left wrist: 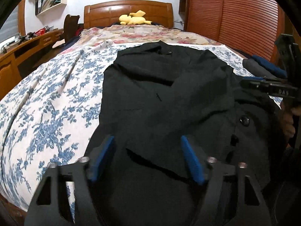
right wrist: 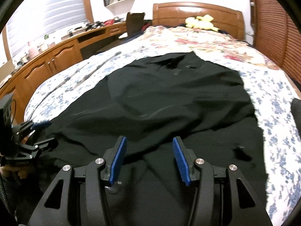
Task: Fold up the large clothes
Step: 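Bring both open tools to the black coat hem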
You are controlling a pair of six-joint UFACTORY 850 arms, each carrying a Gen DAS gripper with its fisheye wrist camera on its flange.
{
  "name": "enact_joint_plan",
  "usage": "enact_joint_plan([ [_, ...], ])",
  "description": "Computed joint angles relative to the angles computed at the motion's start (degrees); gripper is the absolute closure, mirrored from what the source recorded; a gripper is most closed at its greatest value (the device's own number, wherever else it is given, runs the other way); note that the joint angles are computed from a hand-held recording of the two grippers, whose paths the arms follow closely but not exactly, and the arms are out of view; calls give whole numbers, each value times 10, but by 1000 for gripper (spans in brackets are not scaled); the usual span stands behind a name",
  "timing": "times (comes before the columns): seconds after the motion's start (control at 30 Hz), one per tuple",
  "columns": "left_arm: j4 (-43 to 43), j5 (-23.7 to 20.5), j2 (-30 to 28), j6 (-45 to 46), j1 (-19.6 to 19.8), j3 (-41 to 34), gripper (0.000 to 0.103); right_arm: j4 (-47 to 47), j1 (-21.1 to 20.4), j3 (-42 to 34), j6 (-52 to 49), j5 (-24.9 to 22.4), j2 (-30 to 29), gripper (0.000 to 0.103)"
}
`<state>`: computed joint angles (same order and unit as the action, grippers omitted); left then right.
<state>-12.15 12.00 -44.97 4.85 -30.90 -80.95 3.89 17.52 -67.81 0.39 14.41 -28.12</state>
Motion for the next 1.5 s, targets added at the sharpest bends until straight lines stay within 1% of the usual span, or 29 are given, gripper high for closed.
enact_joint_plan([
  [0.07, -12, -4, 0, 7, -1, -3, 46, 25, -3, 6, -16, 12, 3, 50],
  [0.1, -33, -3, 0, 30, -2, -4, 52, 27, -6, 17, -12, 18, 11, 50],
  [0.13, -51, -3, -1, 50, -2, -6, 55, 31, -9, 22, -10, 24, 14, 50],
  [0.2, -57, -12, -3, 62, -2, -13, 71, 57, -9, 21, -23, 32, 14, 50],
  [0.23, -64, -17, -5, 72, -2, -17, 74, 70, -9, 22, -30, 35, 14, 50],
  [0.3, -91, -23, -7, 106, -3, -22, 89, 85, -6, 30, -37, 44, 19, 50],
  [0.37, -94, -23, -4, 112, -2, -22, 95, 94, -3, 34, -40, 51, 21, 50],
  [0.43, -142, -8, 4, 159, -4, -15, 96, 93, 1, 43, -35, 57, 25, 50],
  [0.53, -188, 11, 16, 204, -4, -8, 96, 95, 4, 42, -40, 61, 22, 50],
  [0.57, -196, 13, 20, 215, -4, -7, 96, 95, 7, 43, -39, 63, 21, 50],
  [0.67, -177, 12, 29, 196, -2, -5, 96, 80, 5, 51, -27, 67, 26, 50],
  [0.73, -180, 10, 35, 195, -1, -3, 91, 86, 9, 51, -32, 70, 23, 50],
  [0.77, -195, 16, 38, 208, -2, 0, 86, 72, 5, 56, -21, 70, 27, 50],
  [0.8, -202, 26, 43, 215, -3, 5, 74, 73, 6, 57, -22, 72, 25, 50],
  [0.83, -198, 36, 46, 209, -4, 10, 66, 59, 1, 55, -13, 68, 26, 50],
  [0.87, -183, 46, 51, 193, -4, 18, 51, 58, 2, 56, -14, 68, 24, 50],
  [0.9, -192, 55, 55, 200, -4, 24, 33, 32, -6, 62, 2, 65, 32, 50],
  [0.93, -212, 61, 57, 217, -3, 27, 23, 29, -8, 62, 1, 63, 34, 50],
  [0.97, -209, 67, 59, 210, -3, 32, 16, 31, -7, 63, -4, 59, 36, 50],
  [1.03, -165, 61, 62, 165, 3, 37, 16, 27, -5, 68, -3, 58, 41, 50],
  [1.1, -165, 52, 62, 165, 5, 39, 16, 27, -3, 74, -6, 60, 45, 50],
  [1.2, -167, 51, 63, 166, 6, 48, 16, 21, -2, 82, -2, 60, 51, 50],
  [1.3, -152, 44, 65, 151, 11, 58, 16, 31, -1, 91, -15, 58, 61, 50],
  [1.4, -117, 43, 73, 116, 15, 76, 16, 38, -3, 111, -23, 61, 78, 50],
  [1.5, -102, 43, 78, 100, 17, 90, 16, 53, -10, 141, -36, 68, 98, 47],
])
